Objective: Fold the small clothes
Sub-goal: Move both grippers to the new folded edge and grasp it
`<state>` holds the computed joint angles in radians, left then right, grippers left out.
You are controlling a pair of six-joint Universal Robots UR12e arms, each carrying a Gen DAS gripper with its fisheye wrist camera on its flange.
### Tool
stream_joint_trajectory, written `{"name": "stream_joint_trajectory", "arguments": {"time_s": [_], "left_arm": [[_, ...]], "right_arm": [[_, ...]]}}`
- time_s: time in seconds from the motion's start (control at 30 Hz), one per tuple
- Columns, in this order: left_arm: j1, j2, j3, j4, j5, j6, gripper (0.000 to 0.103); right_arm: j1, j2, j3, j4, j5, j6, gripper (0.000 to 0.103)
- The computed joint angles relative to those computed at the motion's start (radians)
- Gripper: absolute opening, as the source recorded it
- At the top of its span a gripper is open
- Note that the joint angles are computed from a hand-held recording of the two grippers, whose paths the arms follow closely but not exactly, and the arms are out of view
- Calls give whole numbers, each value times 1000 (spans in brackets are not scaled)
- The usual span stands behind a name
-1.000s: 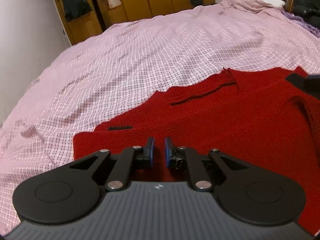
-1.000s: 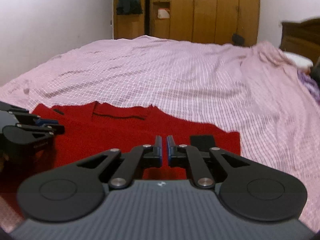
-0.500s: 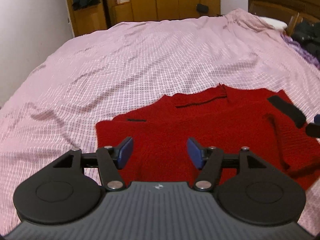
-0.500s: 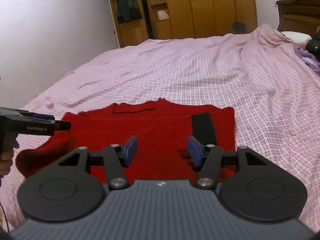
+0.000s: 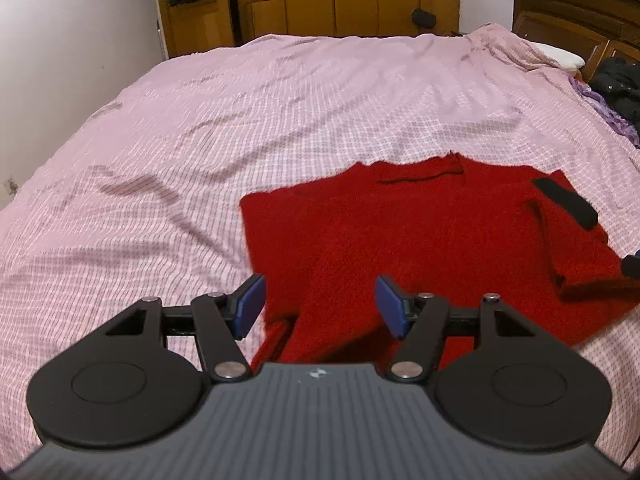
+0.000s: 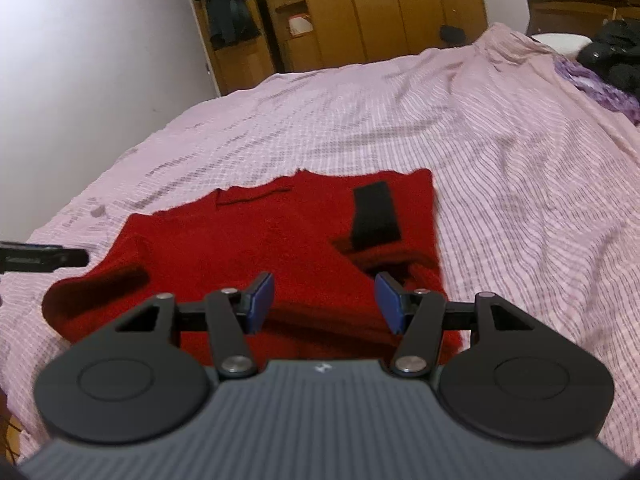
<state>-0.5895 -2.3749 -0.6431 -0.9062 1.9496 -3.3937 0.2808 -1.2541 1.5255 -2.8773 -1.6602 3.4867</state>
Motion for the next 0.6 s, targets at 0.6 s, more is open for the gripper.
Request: {"name": "stream_joint_trajectory", "arguments": {"time_s": [0.6], "left_arm": [[14, 59, -126, 73, -67, 21, 68]], "right_arm": [[-10, -25, 70, -68, -16, 4, 66]]}}
